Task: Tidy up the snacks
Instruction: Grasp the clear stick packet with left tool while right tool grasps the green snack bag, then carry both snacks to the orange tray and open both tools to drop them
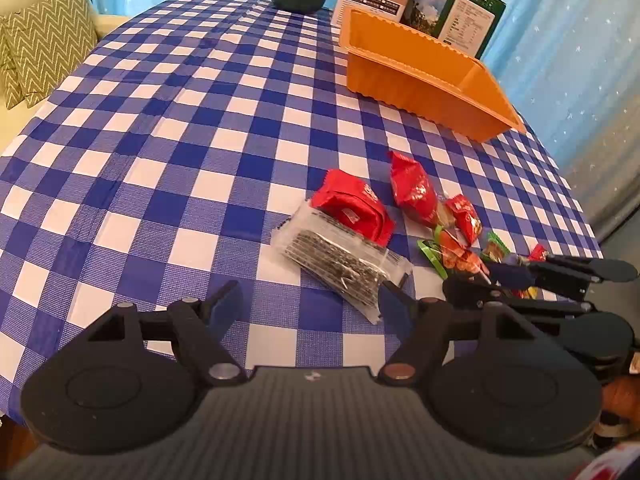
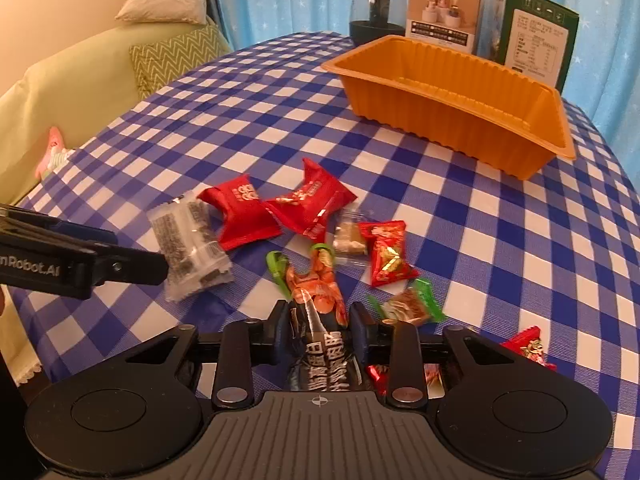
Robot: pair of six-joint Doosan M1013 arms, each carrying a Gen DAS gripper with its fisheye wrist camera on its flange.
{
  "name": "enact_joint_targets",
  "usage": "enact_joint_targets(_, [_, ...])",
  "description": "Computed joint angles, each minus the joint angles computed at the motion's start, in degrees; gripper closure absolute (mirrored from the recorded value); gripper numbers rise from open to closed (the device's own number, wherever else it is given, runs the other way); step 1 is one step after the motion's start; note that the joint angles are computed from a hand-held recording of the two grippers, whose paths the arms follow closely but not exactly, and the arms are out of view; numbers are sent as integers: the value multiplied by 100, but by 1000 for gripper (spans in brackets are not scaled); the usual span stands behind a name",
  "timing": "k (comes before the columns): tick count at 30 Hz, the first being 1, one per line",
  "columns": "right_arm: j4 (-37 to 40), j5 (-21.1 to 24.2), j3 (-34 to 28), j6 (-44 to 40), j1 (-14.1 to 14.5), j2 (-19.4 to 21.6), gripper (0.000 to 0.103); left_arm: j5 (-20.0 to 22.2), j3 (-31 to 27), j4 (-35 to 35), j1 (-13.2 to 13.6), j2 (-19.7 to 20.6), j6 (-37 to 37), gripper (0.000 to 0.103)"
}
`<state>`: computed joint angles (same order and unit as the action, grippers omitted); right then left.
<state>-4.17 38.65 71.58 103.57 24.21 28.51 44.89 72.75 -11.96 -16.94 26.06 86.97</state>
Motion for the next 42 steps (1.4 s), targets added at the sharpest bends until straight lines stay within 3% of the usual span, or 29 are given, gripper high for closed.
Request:
enact_joint_targets(4, [439, -70, -20, -635, 35, 5, 73, -54, 13, -13, 36, -4, -113, 31])
enact_joint_targets(10, [1721, -20, -36, -2218, 34, 24, 74, -97, 5, -79, 66, 19, -226, 31])
enact_joint_targets(12, [1840, -33, 21, -2291, 46, -8, 74, -115, -8, -114, 55, 36, -213, 31])
enact_joint_targets(15, [1496, -201, 124, -1636, 69, -70, 75, -161, -81, 103, -10, 97, -196, 33])
enact_joint_targets(19, [528, -215, 140, -362, 92, -94, 75, -93, -240, 438, -98, 213, -143, 52])
enact_joint_targets(21, [385, -213, 139, -53, 67, -93, 75, -80, -263, 534, -120, 237, -56, 55])
enact_joint_targets(26, [192, -239, 106, 191, 62, -57, 74, -102, -195, 1000, -222, 203, 194, 65])
enact_joint_targets(36, [-266, -52, 8, 388, 160, 8, 73, -255, -115, 1145, -247, 186, 261, 68])
enact_joint_targets(42, [-317, -397, 134, 616, 183, -110, 73, -275, -73, 1016, -180, 109, 17, 69])
